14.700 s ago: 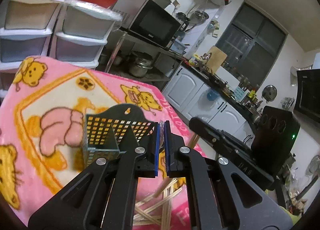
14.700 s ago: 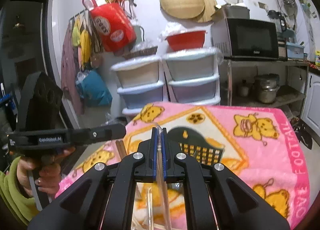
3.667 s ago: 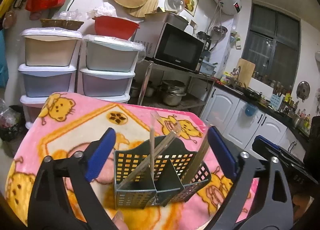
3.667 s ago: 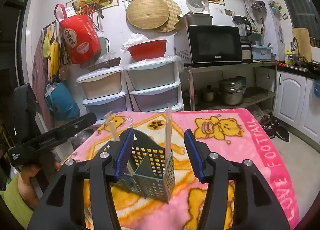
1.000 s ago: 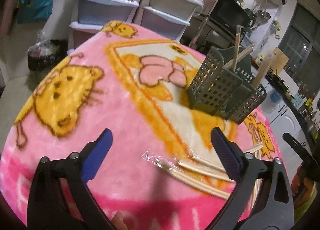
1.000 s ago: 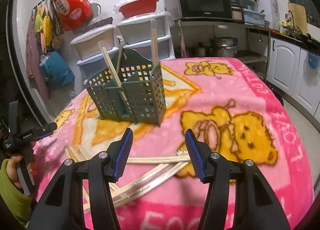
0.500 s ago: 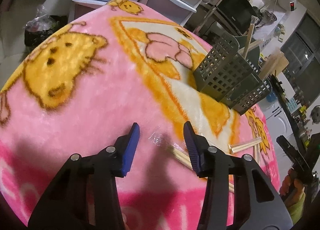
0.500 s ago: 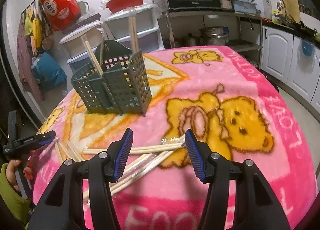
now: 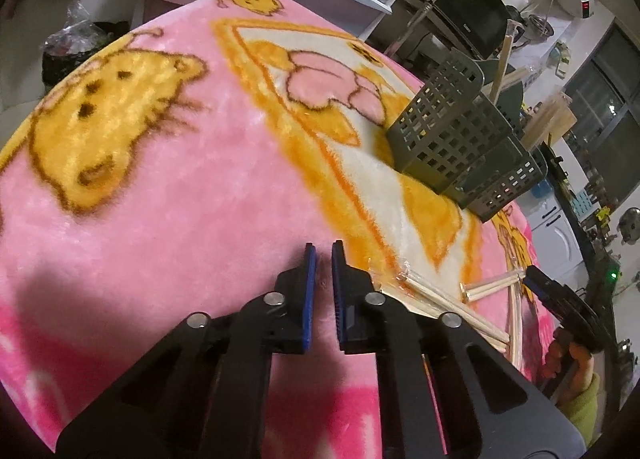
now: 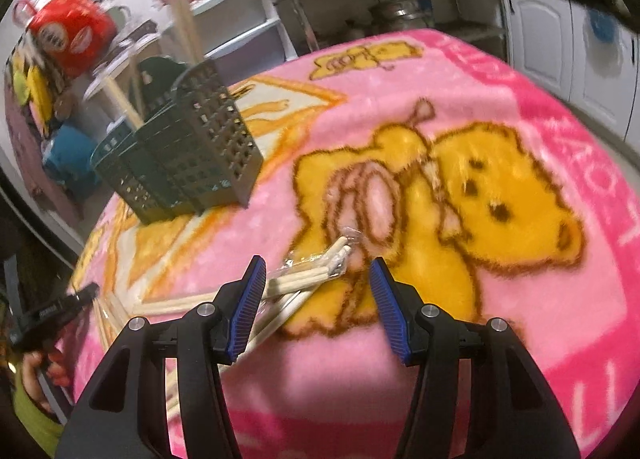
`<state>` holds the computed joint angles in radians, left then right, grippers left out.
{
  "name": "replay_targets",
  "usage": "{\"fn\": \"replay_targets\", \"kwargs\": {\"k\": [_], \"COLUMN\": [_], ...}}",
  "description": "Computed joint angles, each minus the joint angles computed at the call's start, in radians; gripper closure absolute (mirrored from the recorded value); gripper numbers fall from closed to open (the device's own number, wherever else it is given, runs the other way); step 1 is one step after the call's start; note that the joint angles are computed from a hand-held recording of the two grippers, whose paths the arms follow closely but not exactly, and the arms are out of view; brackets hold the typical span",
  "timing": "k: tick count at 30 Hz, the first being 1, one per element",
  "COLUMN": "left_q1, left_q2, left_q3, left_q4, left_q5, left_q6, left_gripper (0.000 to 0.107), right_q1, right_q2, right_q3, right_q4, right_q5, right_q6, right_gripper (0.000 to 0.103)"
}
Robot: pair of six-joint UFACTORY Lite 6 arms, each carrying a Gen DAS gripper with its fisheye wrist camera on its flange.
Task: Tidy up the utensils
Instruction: 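Close the left tool on a wrapped chopstick while the right tool grasps another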
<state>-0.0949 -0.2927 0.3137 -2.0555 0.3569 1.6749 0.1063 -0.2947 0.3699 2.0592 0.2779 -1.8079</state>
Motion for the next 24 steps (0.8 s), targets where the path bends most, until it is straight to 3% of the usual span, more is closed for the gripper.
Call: {"fn": "replay_targets", "kwargs": {"k": [4,6,10,16,24], "left_q1": [0.006,0.009,0.011,0.022,-0.015], "left_q2": [0.0,-0.007,-0.029,-0.107,-0.214], "left_q3": [0.0,-0.003,-0.013,-0.033,-0.008], "left_q4": [0.008,0.012,0.011,0.075,0.197], "left_q5": [0.009,0.013,0.014,0.007,-0.037], "left_q6": [-0.008,-0.011,-0.013,-0.079,-0.222], "left_gripper": [0.106,0.106,0.106,0.107,0.107], "right_q1": [-0.073,-0.093,-0.088,-0.014,0.187], "right_q2": [0.071,0.074,0.044,-0.086,-0.254], "right_q3": [0.023,0.023,0.011,-0.026,0.015], "right_q4": [-0.062,-0.086,-0.097,-0.059,-0.043], "right_q5": [0.09,0.117,0.122,0.054,-0.126], "right_q6": [0.068,0.085,0.086,0.062,0.072], "right_gripper": [0.064,0.079,0.097,0.098,0.099]}}
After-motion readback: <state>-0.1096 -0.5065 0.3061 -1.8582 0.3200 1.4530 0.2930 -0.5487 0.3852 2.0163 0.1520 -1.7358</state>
